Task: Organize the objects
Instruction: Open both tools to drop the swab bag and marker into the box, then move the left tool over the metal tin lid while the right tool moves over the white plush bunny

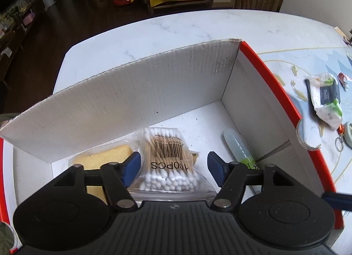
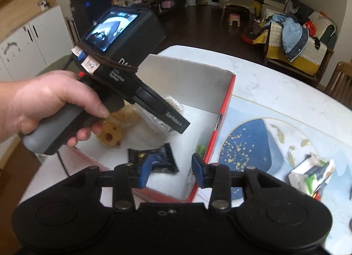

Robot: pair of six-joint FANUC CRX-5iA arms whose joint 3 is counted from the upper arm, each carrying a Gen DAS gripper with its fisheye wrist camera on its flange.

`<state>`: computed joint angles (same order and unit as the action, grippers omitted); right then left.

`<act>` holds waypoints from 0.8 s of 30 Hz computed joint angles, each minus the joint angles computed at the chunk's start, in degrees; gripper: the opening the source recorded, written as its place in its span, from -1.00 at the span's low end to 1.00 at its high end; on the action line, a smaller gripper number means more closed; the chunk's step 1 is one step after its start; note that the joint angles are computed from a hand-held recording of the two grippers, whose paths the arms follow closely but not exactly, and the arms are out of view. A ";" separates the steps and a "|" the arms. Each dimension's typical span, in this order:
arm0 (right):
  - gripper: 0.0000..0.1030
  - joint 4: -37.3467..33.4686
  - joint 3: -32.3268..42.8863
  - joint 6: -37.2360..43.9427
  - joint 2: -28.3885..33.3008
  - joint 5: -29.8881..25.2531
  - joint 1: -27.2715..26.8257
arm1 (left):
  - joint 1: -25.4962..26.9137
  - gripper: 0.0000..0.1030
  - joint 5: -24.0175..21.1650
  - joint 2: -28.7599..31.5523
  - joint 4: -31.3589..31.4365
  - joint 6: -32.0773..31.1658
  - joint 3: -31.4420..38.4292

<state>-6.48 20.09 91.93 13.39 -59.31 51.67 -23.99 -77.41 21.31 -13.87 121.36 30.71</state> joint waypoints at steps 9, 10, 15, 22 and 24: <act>-0.06 -3.06 -2.96 0.86 -4.30 1.64 -2.17 | -1.23 0.30 3.28 -5.09 -1.51 8.29 -4.02; -0.06 -3.50 -3.14 0.96 -4.67 1.56 -2.50 | -1.72 0.30 3.96 -5.83 -2.06 9.67 -4.58; 0.04 -5.20 -4.74 1.20 -6.67 2.27 -4.08 | -4.73 0.30 3.50 -7.94 -4.83 12.65 -4.64; 0.19 -7.62 -9.71 3.25 -11.85 3.56 -6.78 | -10.39 0.30 1.65 -10.12 -8.47 17.46 -4.59; 0.25 -7.90 -10.81 3.40 -12.99 3.79 -7.76 | -11.75 0.31 1.92 -10.41 -9.11 19.46 -4.61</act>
